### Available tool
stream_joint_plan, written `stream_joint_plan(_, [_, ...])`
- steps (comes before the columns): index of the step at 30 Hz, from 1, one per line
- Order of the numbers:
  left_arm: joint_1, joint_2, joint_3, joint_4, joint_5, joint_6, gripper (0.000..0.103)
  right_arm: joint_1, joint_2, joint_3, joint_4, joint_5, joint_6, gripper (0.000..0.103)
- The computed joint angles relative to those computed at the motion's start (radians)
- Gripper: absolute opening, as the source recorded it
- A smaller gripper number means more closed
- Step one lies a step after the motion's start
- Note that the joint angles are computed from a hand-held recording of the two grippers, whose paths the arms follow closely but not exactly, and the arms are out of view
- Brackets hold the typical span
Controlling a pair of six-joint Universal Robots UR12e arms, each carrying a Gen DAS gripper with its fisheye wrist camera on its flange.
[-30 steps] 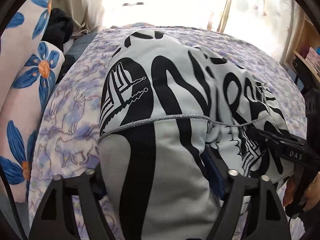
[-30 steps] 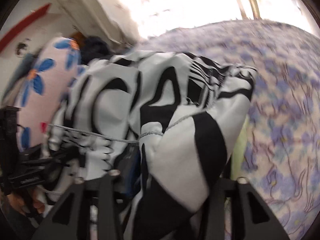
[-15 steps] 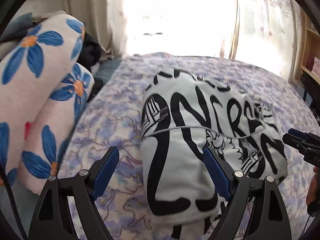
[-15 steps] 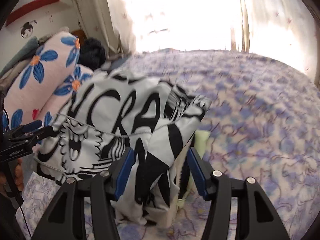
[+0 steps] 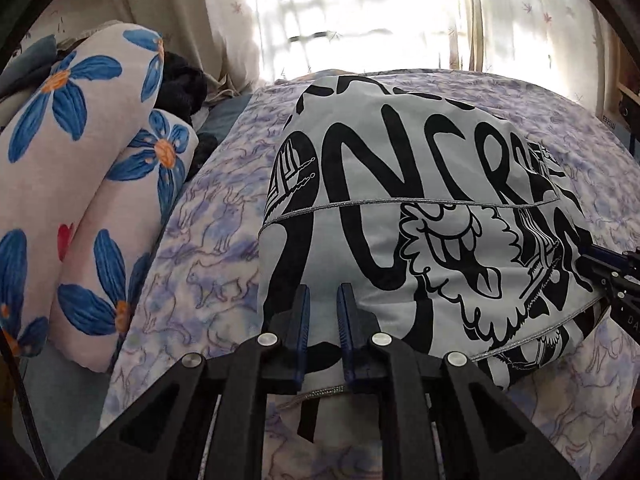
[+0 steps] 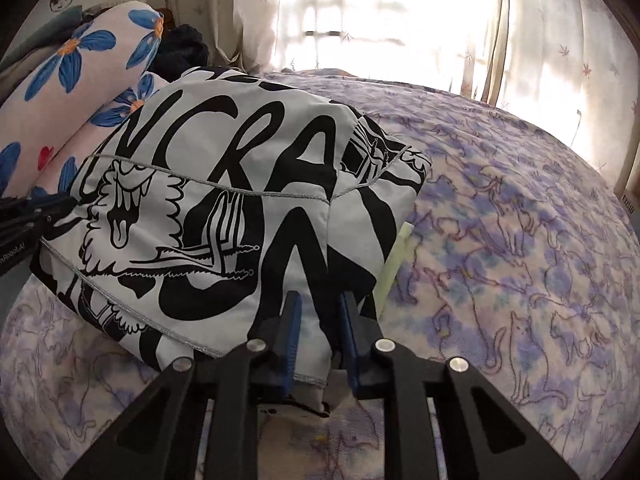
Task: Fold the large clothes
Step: 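Carry the jacket bundle with both grippers onto the cream fleece stack, then open both grippers and withdraw from the stacked clothes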
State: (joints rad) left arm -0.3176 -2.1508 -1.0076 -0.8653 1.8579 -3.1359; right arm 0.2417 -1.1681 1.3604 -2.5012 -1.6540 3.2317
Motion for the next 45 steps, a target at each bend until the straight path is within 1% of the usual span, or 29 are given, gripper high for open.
stream_joint_plan(4, [-0.005,-0.003,0.005,-0.003,0.019,-0.018,0.012,0.005,-0.003,-0.008,0.028,-0.013,-0.010,0.018])
stream_joint_plan(6, [-0.008,0.000,0.012,-0.019,0.026,-0.038,0.012,-0.003,-0.016,-0.001,0.033,0.020,0.024,0.018])
stream_joint_plan(8, [-0.008,0.015,0.010,-0.040,0.004,-0.076,0.012,-0.013,-0.039,0.015,0.036,0.062,0.056,0.018])
stream_joint_plan(9, [-0.009,0.025,0.005,-0.043,-0.009,-0.087,0.012,-0.015,-0.052,0.023,0.040,0.075,0.060,0.018])
stream_joint_plan(12, [-0.016,0.058,-0.011,-0.063,-0.040,-0.099,0.017,-0.008,-0.097,0.048,0.057,0.048,0.029,0.018])
stream_joint_plan(14, [-0.029,0.081,-0.023,-0.069,-0.030,-0.093,0.018,-0.006,-0.129,0.063,0.067,0.042,0.015,0.018])
stream_joint_plan(18, [-0.061,0.129,-0.043,-0.068,-0.027,-0.072,0.022,-0.012,-0.214,0.098,0.080,0.056,0.001,0.019])
stream_joint_plan(19, [-0.070,0.142,-0.049,-0.065,-0.029,-0.071,0.024,-0.014,-0.233,0.105,0.079,0.059,-0.004,0.021])
stream_joint_plan(20, [-0.079,0.158,-0.058,-0.058,-0.037,-0.073,0.025,-0.014,-0.253,0.113,0.078,0.058,-0.009,0.021])
stream_joint_plan(23, [-0.109,0.201,-0.078,-0.045,-0.055,-0.087,0.034,-0.018,-0.328,0.143,0.072,0.069,-0.021,0.021])
stream_joint_plan(25, [-0.133,0.231,-0.101,-0.023,-0.057,-0.092,0.051,-0.022,-0.373,0.162,0.069,0.074,-0.029,0.021])
stream_joint_plan(26, [-0.149,0.247,-0.115,-0.007,-0.048,-0.093,0.054,-0.023,-0.397,0.171,0.074,0.072,-0.032,0.021])
stream_joint_plan(27, [-0.163,0.260,-0.125,0.004,-0.041,-0.095,0.057,-0.025,-0.422,0.182,0.077,0.073,-0.034,0.021])
stream_joint_plan(28, [-0.175,0.273,-0.137,0.016,-0.039,-0.097,0.057,-0.027,-0.443,0.195,0.077,0.074,-0.035,0.021])
stream_joint_plan(30, [-0.204,0.307,-0.170,0.043,-0.055,-0.112,0.059,-0.034,-0.494,0.225,0.080,0.076,-0.034,0.021])
stream_joint_plan(33, [-0.244,0.351,-0.221,0.070,-0.067,-0.147,0.071,-0.049,-0.565,0.280,0.083,0.092,-0.027,0.021])
stream_joint_plan(37, [-0.301,0.393,-0.291,0.112,-0.044,-0.172,0.074,-0.067,-0.651,0.362,0.080,0.124,-0.012,0.022])
stream_joint_plan(38, [-0.311,0.401,-0.306,0.116,-0.044,-0.180,0.075,-0.073,-0.669,0.382,0.082,0.132,-0.004,0.024])
stream_joint_plan(39, [-0.323,0.409,-0.323,0.117,-0.043,-0.194,0.078,-0.081,-0.692,0.408,0.086,0.141,0.008,0.027])
stream_joint_plan(40, [-0.333,0.416,-0.337,0.117,-0.043,-0.211,0.083,-0.087,-0.710,0.430,0.084,0.144,0.019,0.033])
stream_joint_plan(41, [-0.342,0.421,-0.350,0.117,-0.045,-0.227,0.085,-0.093,-0.729,0.454,0.080,0.142,0.032,0.041])
stream_joint_plan(43, [-0.360,0.432,-0.382,0.128,-0.043,-0.260,0.089,-0.099,-0.762,0.503,0.062,0.118,0.049,0.045])
stream_joint_plan(45, [-0.379,0.437,-0.409,0.146,-0.023,-0.271,0.092,-0.101,-0.790,0.549,0.056,0.085,0.065,0.046])
